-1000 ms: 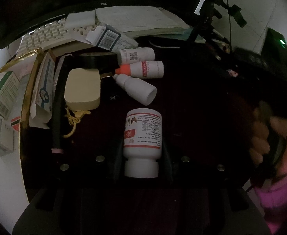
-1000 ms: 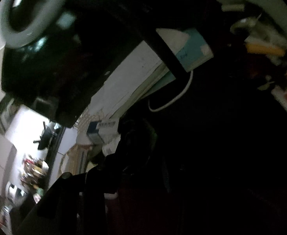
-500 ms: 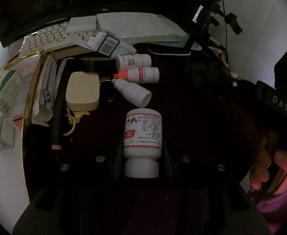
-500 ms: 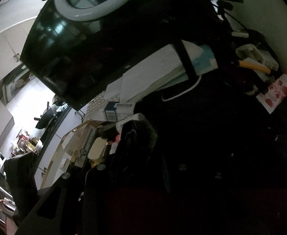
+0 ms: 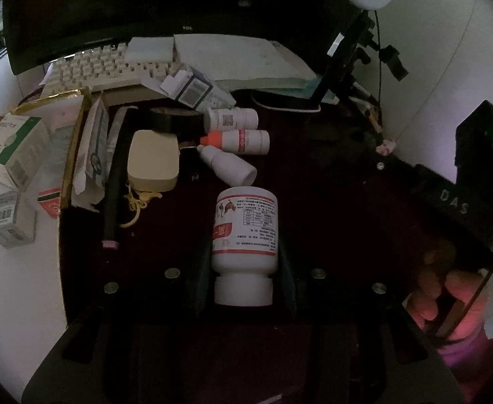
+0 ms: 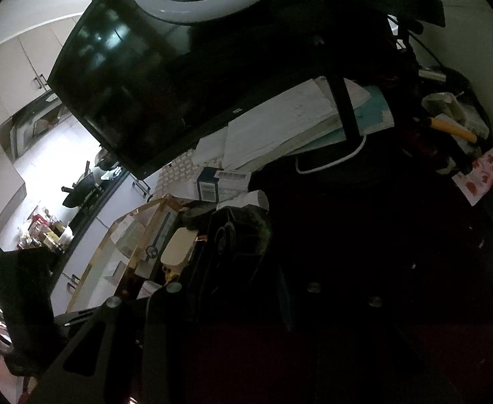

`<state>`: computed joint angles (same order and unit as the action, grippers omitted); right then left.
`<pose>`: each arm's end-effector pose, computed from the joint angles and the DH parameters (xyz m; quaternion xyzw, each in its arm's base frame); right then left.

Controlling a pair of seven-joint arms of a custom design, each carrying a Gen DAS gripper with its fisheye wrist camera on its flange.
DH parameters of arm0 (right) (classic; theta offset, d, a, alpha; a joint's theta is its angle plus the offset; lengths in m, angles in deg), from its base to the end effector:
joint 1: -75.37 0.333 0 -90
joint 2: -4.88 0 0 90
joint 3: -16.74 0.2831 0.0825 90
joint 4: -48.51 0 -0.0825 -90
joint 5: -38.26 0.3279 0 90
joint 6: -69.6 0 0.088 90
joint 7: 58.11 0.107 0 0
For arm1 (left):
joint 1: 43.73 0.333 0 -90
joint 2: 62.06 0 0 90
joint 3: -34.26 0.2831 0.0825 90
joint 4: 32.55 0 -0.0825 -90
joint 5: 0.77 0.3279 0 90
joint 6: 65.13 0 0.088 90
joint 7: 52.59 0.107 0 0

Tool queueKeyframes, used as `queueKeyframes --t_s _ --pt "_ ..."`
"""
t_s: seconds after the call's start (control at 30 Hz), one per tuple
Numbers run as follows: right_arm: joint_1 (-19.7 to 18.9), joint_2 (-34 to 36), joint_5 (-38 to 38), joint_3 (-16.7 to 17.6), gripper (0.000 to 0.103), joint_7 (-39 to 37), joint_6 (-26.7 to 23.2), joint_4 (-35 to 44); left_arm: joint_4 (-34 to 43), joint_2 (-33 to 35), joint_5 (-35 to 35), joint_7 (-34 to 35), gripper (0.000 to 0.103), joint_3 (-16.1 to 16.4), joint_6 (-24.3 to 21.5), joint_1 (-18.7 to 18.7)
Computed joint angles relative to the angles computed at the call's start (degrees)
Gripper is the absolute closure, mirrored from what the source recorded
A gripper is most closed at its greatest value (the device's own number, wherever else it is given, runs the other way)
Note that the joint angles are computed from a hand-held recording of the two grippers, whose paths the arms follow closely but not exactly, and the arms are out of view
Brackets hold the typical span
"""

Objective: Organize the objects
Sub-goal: 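Grasp the large white bottle with red label using the left tool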

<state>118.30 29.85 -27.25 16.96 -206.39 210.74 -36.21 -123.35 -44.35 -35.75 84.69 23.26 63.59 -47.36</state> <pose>0.4820 0.4530 0.4759 -0.3923 0.7747 -0.2110 0.4488 0.6016 -0.1587 0.4906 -0.3733 0.8650 -0.3351 0.0070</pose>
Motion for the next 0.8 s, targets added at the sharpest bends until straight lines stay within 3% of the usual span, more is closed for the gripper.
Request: queueKeyframes --t_s 0.37,0.8 --pt "0.6 4.6 2.9 -0.8 0.07 -7.1 1.9 7.9 -4.0 -4.6 -4.4 2.2 0.068 0.9 0.3 2.2" --pt "2.5 13.2 12.5 -3.5 0.07 -20.0 4.4 21.1 -5.2 -7.5 -7.9 2.8 0.068 3.0 0.6 5.2"
